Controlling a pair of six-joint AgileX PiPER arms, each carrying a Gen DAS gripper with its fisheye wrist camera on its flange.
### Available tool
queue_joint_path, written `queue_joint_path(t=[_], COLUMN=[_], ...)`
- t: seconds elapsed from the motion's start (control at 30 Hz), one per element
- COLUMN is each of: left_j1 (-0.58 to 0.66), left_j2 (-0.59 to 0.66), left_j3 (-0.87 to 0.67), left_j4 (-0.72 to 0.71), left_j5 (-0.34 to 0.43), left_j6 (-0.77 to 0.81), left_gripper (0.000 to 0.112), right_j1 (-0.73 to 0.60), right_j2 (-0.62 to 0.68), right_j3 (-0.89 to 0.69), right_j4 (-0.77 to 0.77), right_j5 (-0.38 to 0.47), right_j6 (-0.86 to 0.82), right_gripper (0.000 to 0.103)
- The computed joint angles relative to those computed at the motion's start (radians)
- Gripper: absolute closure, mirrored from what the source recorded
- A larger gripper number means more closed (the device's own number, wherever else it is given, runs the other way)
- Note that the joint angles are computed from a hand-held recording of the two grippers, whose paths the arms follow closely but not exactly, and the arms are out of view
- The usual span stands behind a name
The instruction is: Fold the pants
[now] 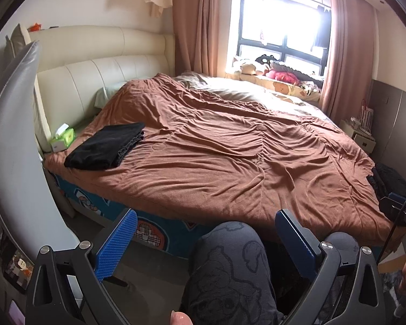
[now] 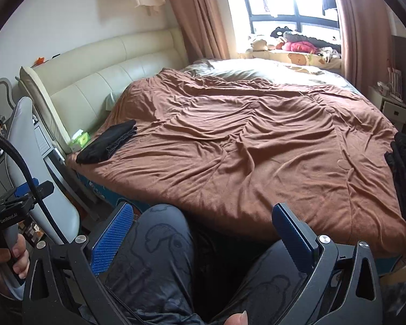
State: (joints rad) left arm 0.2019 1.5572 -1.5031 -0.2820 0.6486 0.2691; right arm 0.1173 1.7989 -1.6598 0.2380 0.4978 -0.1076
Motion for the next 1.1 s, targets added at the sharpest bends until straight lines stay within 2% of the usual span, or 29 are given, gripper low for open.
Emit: queue_joint_path(t=[0.07, 0.23, 0.33, 0.47, 0.57, 0.67, 0.77, 1.1], left_j1=[0.002, 0.003, 0.001, -0.007, -0.011, -0.022, -0.033, -0.042], left_j2=[-0.03, -0.087, -0.107, -0.132, -0.151, -0.168, -0.176, -0.173], left_j3=[0.05, 0.147, 0.185, 0.23, 0.258, 0.281, 0.291, 0.287], left_j4=[-0.009, -0.062, -0.082, -0.083, -0.09, -0.074, -0.053, -0.025], left_j5=[-0.021, -0.059, -0.068, -0.089, -0.105, -0.126, -0.138, -0.145], left_j6=[0.019, 0.085, 0.106, 0.1, 0.111, 0.102, 0.09, 0.06], left_gripper=[0.01, 0.01, 0.01, 0.01, 0.01, 0.01, 0.01, 0.01], right_j1=[0.004, 0.022, 0.043, 0.056, 0.076, 0.084, 0.099, 0.104], right_j2=[-0.025, -0.12, -0.172, -0.211, -0.228, -0.234, -0.235, -0.228], right_j3=[0.041, 0.196, 0.287, 0.37, 0.425, 0.449, 0.457, 0.465], right_j4=[-0.006, -0.082, -0.22, -0.294, -0.485, -0.577, -0.748, -0.816], right_j5=[-0.015, -0.121, -0.193, -0.248, -0.277, -0.282, -0.269, -0.282], right_j6=[0.009, 0.062, 0.19, 0.265, 0.45, 0.55, 0.719, 0.804], right_gripper=[0.0, 0.0, 0.0, 0.0, 0.0, 0.0, 0.0, 0.0])
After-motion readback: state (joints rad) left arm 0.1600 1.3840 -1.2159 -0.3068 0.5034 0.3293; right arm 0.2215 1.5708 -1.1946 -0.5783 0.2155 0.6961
